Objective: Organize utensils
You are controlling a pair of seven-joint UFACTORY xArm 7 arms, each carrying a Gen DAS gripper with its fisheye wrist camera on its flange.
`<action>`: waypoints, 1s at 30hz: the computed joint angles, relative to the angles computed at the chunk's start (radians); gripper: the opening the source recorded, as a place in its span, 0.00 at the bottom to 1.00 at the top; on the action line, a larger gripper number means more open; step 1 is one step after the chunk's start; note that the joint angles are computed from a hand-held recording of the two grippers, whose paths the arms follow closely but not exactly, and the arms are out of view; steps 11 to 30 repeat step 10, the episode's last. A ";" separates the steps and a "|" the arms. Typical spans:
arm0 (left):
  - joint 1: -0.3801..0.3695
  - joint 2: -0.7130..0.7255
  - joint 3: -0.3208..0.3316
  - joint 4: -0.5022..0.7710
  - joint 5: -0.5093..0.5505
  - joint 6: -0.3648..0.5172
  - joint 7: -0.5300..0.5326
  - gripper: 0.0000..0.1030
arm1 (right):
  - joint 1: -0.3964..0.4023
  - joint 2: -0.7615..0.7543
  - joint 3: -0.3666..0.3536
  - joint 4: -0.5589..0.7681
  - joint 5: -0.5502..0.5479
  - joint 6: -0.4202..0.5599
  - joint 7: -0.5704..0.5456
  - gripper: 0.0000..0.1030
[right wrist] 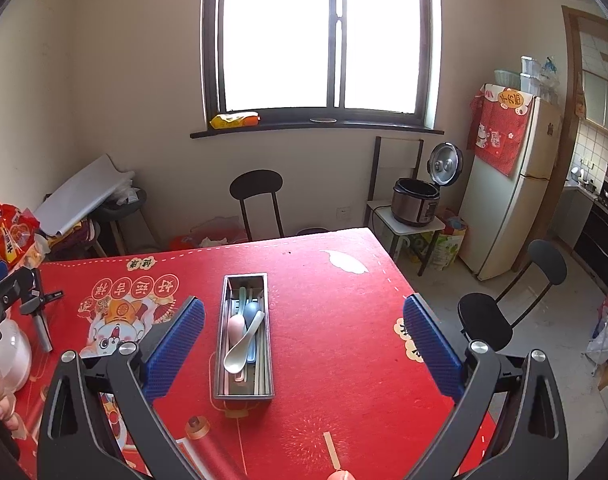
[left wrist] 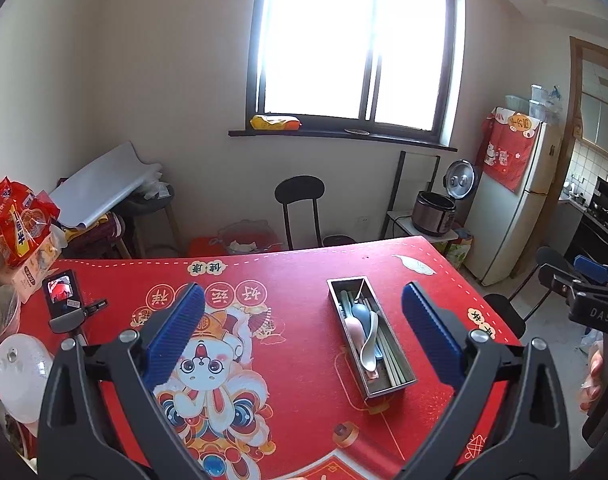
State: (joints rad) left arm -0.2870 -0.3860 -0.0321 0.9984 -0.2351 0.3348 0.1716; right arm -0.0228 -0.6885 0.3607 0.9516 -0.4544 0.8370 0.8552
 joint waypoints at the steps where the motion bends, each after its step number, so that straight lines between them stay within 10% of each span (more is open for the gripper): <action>1: 0.001 0.000 -0.001 0.000 0.001 0.000 -0.002 0.94 | -0.002 0.001 0.002 0.002 -0.002 0.005 0.001 0.94; 30: 0.001 0.005 0.002 0.004 0.000 0.005 0.005 0.94 | 0.003 0.008 0.000 0.005 -0.003 0.018 0.002 0.94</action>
